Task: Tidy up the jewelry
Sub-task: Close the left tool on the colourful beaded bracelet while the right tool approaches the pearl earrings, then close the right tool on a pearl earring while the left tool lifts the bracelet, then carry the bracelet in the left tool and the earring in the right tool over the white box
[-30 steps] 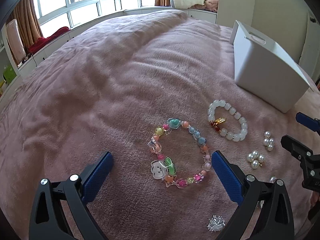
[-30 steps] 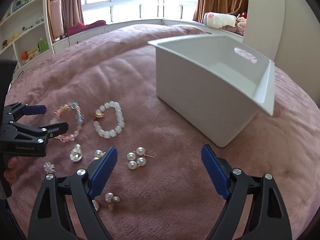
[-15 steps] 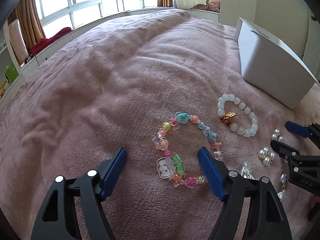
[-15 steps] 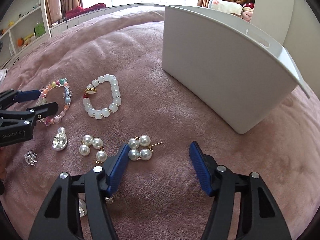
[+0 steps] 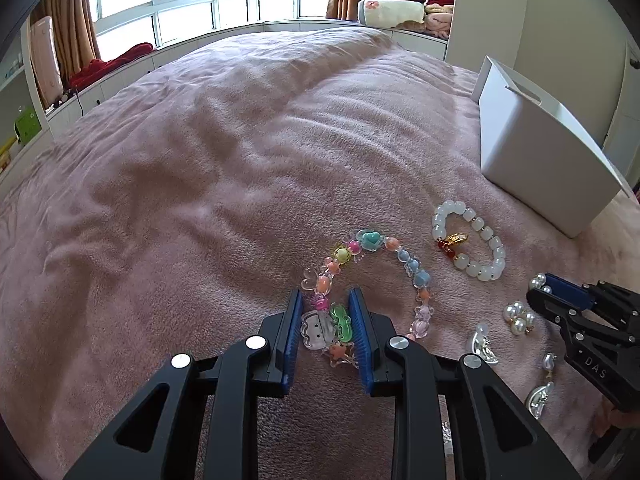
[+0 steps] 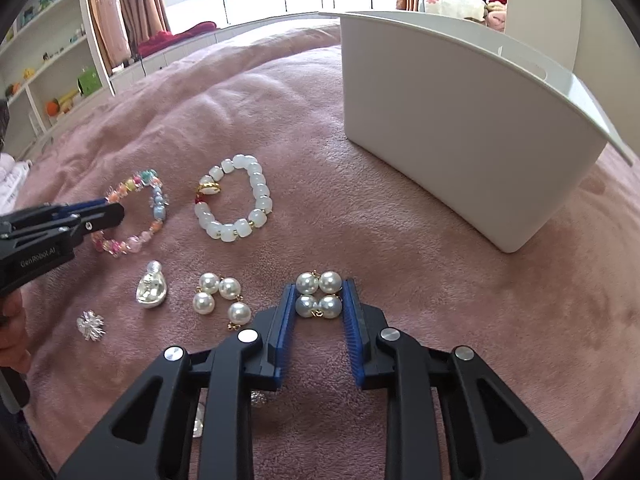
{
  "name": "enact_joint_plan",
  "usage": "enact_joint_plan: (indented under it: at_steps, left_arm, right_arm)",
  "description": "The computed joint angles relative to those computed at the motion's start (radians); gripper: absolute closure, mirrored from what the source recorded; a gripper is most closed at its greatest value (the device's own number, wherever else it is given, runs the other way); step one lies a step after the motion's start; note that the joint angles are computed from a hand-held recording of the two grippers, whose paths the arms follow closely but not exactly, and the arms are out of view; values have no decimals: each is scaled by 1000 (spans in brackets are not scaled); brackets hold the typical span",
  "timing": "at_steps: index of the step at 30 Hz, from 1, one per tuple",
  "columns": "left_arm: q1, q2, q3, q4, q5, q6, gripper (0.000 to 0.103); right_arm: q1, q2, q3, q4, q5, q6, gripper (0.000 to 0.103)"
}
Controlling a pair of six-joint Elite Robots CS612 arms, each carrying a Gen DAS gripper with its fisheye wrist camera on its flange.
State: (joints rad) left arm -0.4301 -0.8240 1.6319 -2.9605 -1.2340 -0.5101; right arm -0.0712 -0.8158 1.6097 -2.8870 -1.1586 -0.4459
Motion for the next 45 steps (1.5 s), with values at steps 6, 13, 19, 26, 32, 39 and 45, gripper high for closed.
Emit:
enact_joint_plan:
  at_steps: [6, 13, 19, 26, 32, 39, 45]
  left_arm:
    - [0, -14, 6, -8, -29, -17, 75]
    - [-13, -32, 9, -43, -2, 12, 75]
    - [-23, -48, 0, -59, 25, 42, 75]
    - [-33, -58, -20, -75, 47, 83, 75]
    - [-41, -55, -58, -95, 45, 131, 75]
    - [-51, -40, -145, -80, 31, 189, 75]
    - [-62, -4, -251, -71, 4, 250, 75]
  right_arm:
    - [-30, -6, 4, 30, 92, 29, 79]
    - [-51, -23, 17, 21, 154, 46, 79]
    - [-60, -38, 20, -10, 199, 60, 79]
    - [-67, -50, 12, -47, 241, 81, 79]
    - [-75, -56, -7, -76, 260, 101, 79]
    - [-88, -55, -48, -106, 273, 134, 79]
    - [-99, -42, -95, -128, 248, 160, 79]
